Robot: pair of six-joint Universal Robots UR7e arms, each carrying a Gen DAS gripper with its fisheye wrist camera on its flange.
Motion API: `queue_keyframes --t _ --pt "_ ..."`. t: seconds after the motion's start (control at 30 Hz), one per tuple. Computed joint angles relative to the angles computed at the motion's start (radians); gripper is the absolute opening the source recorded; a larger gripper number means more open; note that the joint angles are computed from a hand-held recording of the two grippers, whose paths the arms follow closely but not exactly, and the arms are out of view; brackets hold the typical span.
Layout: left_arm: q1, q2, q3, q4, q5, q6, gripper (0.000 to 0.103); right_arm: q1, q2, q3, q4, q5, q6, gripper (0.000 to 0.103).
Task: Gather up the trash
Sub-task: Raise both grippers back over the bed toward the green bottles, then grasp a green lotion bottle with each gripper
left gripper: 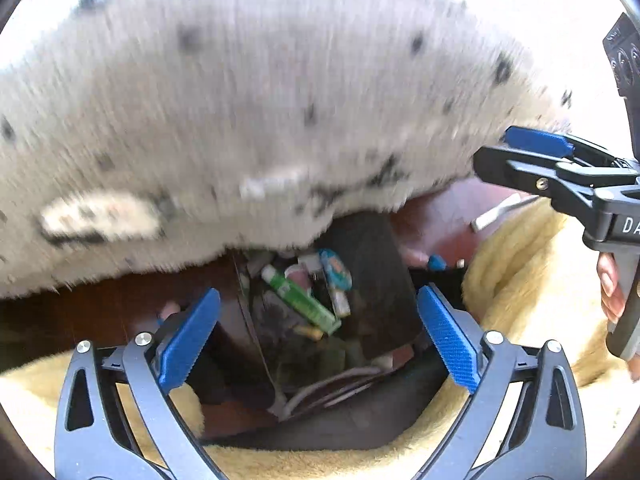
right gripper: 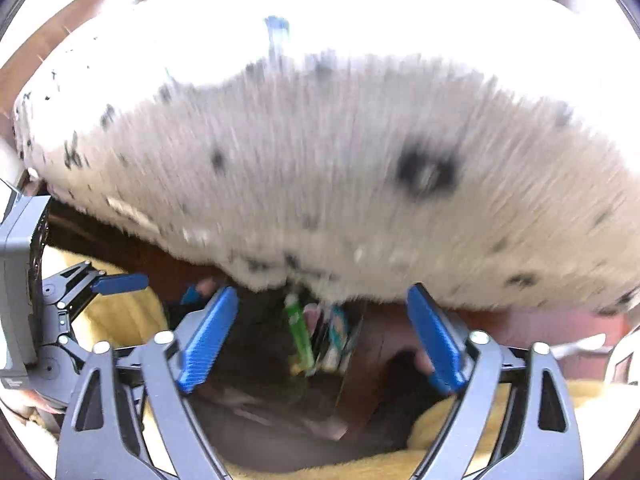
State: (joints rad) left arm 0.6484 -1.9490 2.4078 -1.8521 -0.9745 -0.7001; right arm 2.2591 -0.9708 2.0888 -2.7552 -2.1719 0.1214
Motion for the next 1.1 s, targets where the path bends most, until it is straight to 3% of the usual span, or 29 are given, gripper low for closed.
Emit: queue_keyframes --t 0.1,0.27,0.4,0.5,0.77,0.87,1.1 --pt "-0.049 -0.019 -0.047 0.043 0.055 -0.001 0.095 0.052 -0.002 -0.026 -0.069 -0.087 -0.045 0.094" --pt "-0.096 -0.013 -0.141 0.107 0.205 0.007 0.095 0.076 0.030 -0.083 -0.219 -0.164 -0.114 0.094" --pt "-0.076 0.040 -0.220 0.086 0.337 0.049 0.095 0.063 0.085 -0.172 -0.302 -0.200 -0.197 0.094" --pt "-0.030 0.103 -0.274 0.012 0.394 0.109 0.095 0.060 0.160 -0.258 -0.365 -0.238 -0.271 0.094" --pt "0.128 0.315 -0.408 -0.328 0.437 0.361 0.095 -0.008 0.301 -0.499 -0.345 -0.271 -0.394 0.092" --pt "0.172 0.387 -0.443 -0.423 0.415 0.443 0.094 -0.044 0.333 -0.568 -0.319 -0.260 -0.403 0.092" --pt "0.246 0.546 -0.542 -0.589 0.388 0.573 0.094 -0.116 0.362 -0.625 -0.319 -0.203 -0.445 0.092"
